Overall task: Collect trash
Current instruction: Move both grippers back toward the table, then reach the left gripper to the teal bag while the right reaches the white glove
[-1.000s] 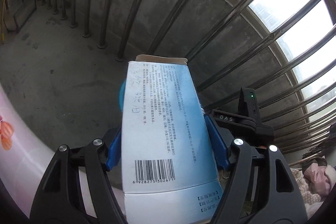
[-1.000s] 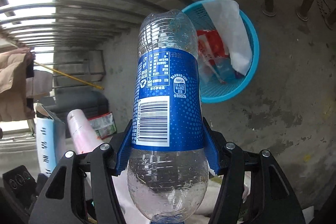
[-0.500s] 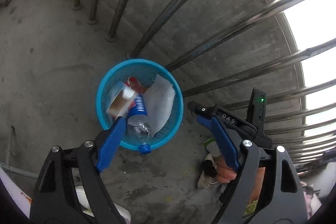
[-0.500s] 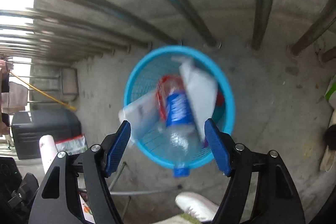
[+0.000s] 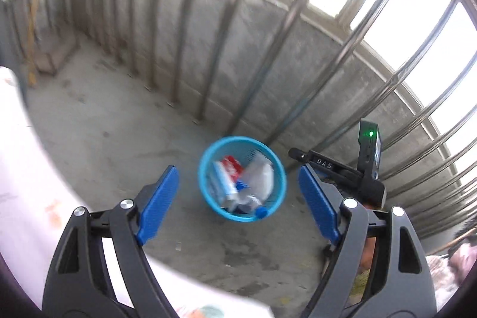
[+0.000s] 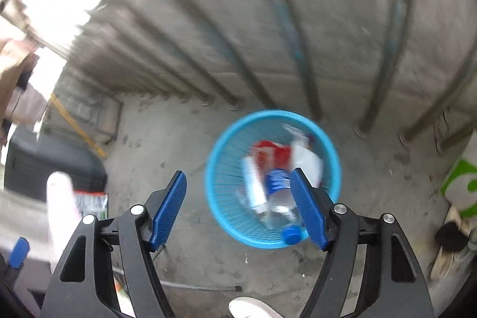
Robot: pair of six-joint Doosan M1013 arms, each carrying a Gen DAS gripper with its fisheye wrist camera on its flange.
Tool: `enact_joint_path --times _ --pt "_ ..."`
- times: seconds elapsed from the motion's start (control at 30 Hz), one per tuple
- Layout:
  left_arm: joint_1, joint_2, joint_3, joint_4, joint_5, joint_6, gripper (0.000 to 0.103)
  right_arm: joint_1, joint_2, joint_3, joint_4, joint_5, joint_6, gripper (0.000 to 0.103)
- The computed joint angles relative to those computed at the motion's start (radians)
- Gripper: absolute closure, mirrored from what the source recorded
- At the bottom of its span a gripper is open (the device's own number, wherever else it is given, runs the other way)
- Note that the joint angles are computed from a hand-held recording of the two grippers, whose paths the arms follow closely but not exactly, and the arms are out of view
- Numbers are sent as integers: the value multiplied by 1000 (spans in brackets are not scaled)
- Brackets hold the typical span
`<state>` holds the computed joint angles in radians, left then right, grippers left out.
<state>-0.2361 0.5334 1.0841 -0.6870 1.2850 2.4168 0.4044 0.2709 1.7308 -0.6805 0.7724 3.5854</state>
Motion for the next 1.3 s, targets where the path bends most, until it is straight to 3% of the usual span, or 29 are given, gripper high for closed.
enact_joint_path --times 0.07,0.27,0.5,0.63,0.8,0.93,1.1,1.3 --pt "43 -51 57 -21 -74 24 25 13 15 -41 11 -23 -86 32" --pt "181 -157 189 -36 -178 15 25 50 67 -159 157 -199 -416 32" --pt "363 -237 304 -33 -346 -45 25 117 123 -312 363 -235 -797 32" --pt "466 -242 326 -87 -374 -76 30 142 180 -413 586 -253 -1063 32" --pt "538 -211 297 -98 -406 -89 38 181 290 -602 823 -175 -1415 32" --pt "571 -164 245 -148 -418 -61 41 203 381 -745 919 -73 -1540 32" --pt "598 -18 68 -200 -258 -85 41 217 492 -919 999 60 -1591 32" --pt "573 123 -95 -152 -152 -139 42 227 572 -1035 1027 130 -1604 32"
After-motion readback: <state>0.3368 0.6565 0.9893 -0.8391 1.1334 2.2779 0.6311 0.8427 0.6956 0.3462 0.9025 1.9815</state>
